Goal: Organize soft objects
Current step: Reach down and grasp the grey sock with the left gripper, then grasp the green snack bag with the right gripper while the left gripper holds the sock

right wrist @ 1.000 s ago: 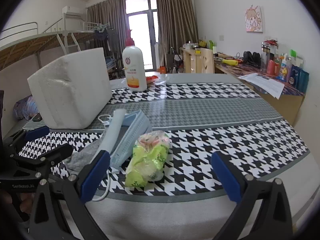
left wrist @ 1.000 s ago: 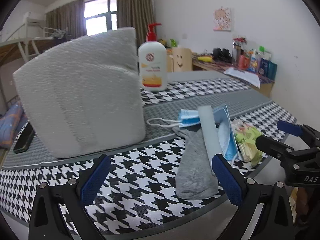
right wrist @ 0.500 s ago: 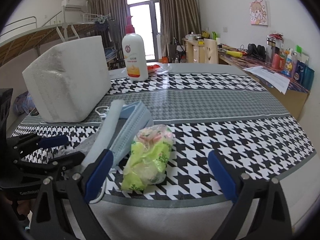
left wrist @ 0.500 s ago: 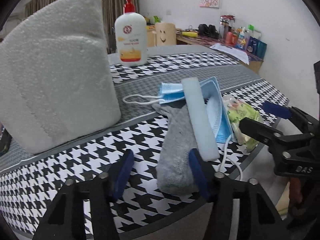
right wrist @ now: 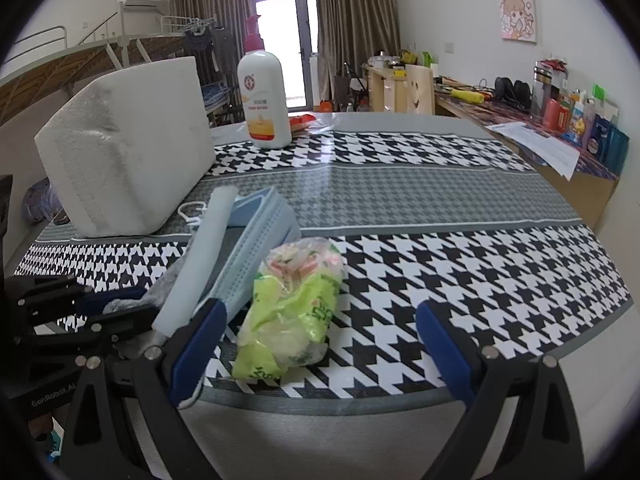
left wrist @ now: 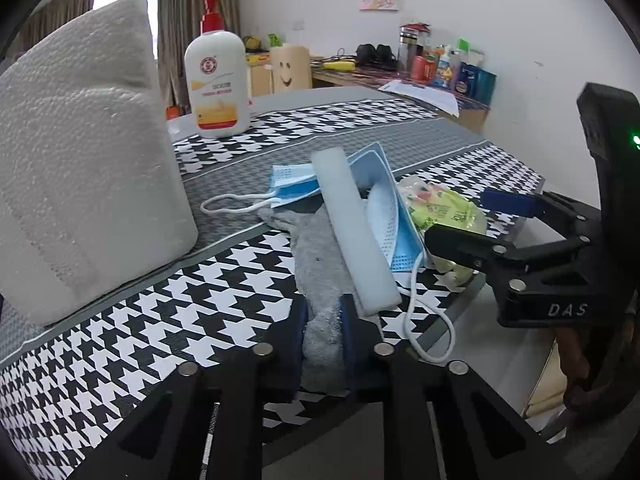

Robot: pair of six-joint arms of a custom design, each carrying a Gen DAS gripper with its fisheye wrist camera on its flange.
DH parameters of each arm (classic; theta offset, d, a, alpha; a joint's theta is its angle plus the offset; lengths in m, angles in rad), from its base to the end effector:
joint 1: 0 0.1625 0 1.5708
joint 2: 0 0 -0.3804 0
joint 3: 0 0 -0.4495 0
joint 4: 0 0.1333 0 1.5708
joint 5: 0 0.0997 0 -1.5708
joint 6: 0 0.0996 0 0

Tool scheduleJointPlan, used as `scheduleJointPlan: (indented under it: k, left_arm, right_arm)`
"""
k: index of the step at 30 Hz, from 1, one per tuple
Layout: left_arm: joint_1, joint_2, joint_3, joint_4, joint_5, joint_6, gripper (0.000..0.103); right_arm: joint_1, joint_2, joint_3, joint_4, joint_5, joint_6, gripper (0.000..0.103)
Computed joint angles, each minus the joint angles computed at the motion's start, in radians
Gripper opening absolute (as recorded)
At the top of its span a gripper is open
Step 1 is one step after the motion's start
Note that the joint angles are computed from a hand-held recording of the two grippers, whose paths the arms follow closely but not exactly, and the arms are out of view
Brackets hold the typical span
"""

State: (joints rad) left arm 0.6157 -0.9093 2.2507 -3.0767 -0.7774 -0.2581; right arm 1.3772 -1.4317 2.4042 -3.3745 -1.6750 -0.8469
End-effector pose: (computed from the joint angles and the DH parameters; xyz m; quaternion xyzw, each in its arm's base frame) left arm -0.2459 -0.4242 -0.0277 0.2841 0.8748 -0.2818 0.2732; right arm 0.0348 -0.4616 0.1747 0.2732 -0.8721 0.3262 0.2418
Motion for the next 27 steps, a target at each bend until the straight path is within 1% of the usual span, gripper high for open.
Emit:
scheduleJointPlan:
  k: [1, 2, 4, 6, 8, 10, 11, 13, 14, 15, 18, 27]
  left_arm:
    - [0.002, -0.001, 0.001, -0.003, -0.005, 0.002, 0.014]
    - [0.004, -0.004, 0.002, -0.007, -0.010, 0.002, 0.014]
    - [0.008, -0.005, 0.003, -0.014, -0.018, 0.004, 0.014]
    - [0.010, -0.007, 0.004, -0.018, -0.024, 0.004, 0.014]
    - [0.010, -0.009, 0.006, -0.019, -0.025, 0.003, 0.014]
    - [0.008, -0.008, 0.007, -0.018, -0.020, 0.003, 0.013]
    - [0.008, -0.009, 0.008, -0.019, -0.018, 0.005, 0.013]
    - [0.008, -0.013, 0.010, -0.019, -0.020, 0.002, 0.013]
    - [0.008, -0.014, 0.011, -0.019, -0.020, 0.001, 0.013]
    - [0.008, -0.015, 0.012, -0.020, -0.019, 0.002, 0.013]
    - [0.001, -0.010, 0.013, -0.031, -0.013, 0.008, 0.012]
    - [-0.034, -0.040, 0.053, -0.075, 0.024, -0.002, 0.010]
  right_arm:
    - [0.002, 0.003, -0.002, 0.000, -0.006, -0.001, 0.091]
    - [0.006, 0.008, -0.007, 0.005, -0.020, -0.003, 0.089]
    - [0.009, 0.015, -0.016, 0.021, -0.038, 0.003, 0.078]
    - [0.012, 0.022, -0.018, 0.012, -0.051, 0.003, 0.073]
    - [0.017, 0.026, -0.018, 0.005, -0.061, -0.003, 0.071]
    - [0.021, 0.034, -0.017, -0.017, -0.075, -0.007, 0.061]
    - [0.023, 0.034, -0.017, -0.020, -0.081, -0.007, 0.058]
    - [0.019, 0.021, -0.018, 0.001, -0.071, 0.005, 0.044]
    - [0.016, 0.017, -0.018, 0.008, -0.068, 0.014, 0.042]
    - [0.015, 0.015, -0.018, 0.008, -0.070, 0.018, 0.039]
    - [0.012, 0.003, -0.012, 0.007, -0.059, 0.022, 0.032]
    - [0.007, -0.046, 0.018, -0.009, -0.019, 0.014, 0.032]
